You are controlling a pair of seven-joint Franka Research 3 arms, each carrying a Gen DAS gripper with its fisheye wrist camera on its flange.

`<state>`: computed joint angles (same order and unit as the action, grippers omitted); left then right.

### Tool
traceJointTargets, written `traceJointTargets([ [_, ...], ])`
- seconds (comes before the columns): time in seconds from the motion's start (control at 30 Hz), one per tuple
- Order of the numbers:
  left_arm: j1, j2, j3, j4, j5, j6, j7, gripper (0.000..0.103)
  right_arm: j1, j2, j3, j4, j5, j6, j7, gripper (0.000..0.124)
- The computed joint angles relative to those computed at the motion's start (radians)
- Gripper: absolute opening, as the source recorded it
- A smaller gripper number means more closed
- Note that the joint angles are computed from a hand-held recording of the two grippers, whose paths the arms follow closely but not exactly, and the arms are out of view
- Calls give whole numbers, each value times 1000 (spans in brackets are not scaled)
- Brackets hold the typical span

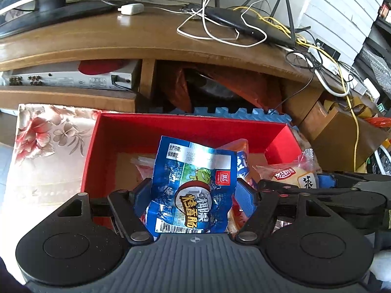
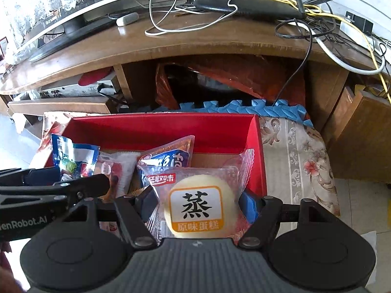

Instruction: Organize snacks

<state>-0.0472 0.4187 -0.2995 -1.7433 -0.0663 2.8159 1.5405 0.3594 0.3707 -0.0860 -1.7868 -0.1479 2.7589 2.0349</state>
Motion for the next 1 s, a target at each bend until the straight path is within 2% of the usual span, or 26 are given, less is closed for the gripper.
traceJointTargets([
  [0.6,-10,8,10,11,26,-13,-23,77,-4,27,4,23,24,-17,-10,65],
  [1.0,-15,-1,16,0,45,10,-33,84,-13,24,13,20,64,-20,-17,68],
])
